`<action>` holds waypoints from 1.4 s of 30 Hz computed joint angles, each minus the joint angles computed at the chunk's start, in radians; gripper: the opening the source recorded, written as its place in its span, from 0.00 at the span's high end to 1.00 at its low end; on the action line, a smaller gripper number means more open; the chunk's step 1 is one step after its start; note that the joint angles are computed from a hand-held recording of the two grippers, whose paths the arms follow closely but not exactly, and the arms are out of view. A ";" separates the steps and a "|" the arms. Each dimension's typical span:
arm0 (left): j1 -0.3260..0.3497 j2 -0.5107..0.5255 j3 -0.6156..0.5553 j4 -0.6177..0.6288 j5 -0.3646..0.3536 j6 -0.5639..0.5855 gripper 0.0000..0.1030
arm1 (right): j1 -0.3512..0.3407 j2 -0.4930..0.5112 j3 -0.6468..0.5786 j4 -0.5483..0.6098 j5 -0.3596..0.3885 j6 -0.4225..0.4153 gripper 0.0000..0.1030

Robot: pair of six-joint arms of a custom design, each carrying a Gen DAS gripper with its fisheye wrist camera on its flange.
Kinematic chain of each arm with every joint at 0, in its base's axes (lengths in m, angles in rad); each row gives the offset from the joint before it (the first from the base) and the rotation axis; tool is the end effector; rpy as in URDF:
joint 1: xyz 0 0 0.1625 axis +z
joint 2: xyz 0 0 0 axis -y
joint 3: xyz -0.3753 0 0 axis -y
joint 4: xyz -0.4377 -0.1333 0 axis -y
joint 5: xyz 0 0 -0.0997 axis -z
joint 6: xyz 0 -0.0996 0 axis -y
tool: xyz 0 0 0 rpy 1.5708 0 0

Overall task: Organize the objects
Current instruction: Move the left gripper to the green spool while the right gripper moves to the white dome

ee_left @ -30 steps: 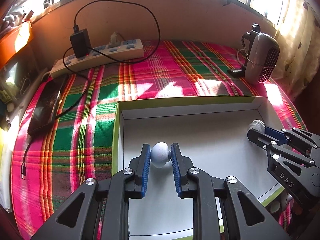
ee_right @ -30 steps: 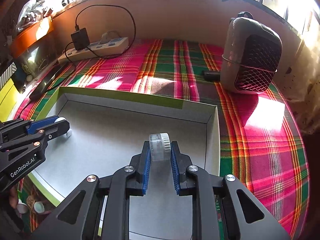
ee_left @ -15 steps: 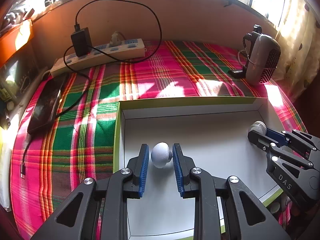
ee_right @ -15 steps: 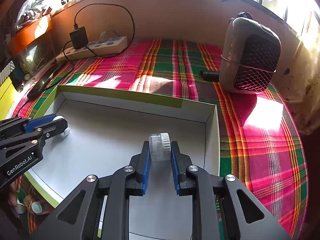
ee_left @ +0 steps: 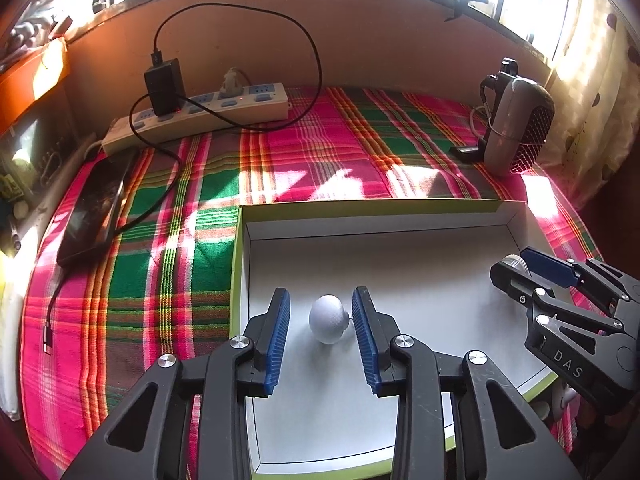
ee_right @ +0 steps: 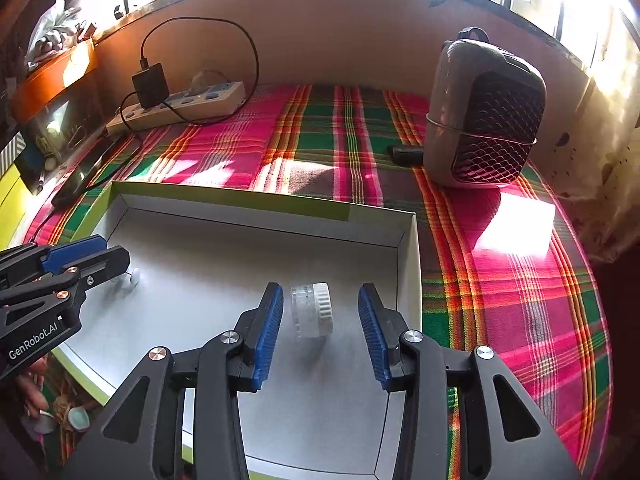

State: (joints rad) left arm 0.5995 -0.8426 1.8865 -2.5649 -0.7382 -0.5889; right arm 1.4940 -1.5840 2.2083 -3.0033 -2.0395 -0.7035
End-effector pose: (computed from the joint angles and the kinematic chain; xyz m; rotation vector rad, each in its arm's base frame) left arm -0.3506 -0.4903 -0.0076 0.4866 2.3737 -0.7106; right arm 0.0510 -0.4887 0.2926 0.4908 -2.2844 0.7083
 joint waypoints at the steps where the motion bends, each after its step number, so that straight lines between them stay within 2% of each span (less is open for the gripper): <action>1: -0.002 -0.004 0.003 -0.003 -0.001 0.001 0.70 | 0.000 -0.005 0.002 0.002 0.002 0.003 0.60; 11: -0.043 -0.062 0.065 -0.027 0.023 -0.015 0.70 | 0.002 -0.084 0.046 -0.004 0.022 -0.001 0.60; 24: -0.117 -0.207 0.225 -0.032 0.064 -0.099 0.70 | -0.039 -0.262 0.143 0.035 0.090 -0.009 0.60; 31: -0.155 -0.293 0.321 0.008 0.066 -0.197 0.70 | -0.077 -0.382 0.199 0.078 0.146 -0.007 0.60; 42: -0.197 -0.403 0.427 0.071 0.048 -0.316 0.70 | -0.134 -0.511 0.264 0.144 0.190 -0.027 0.60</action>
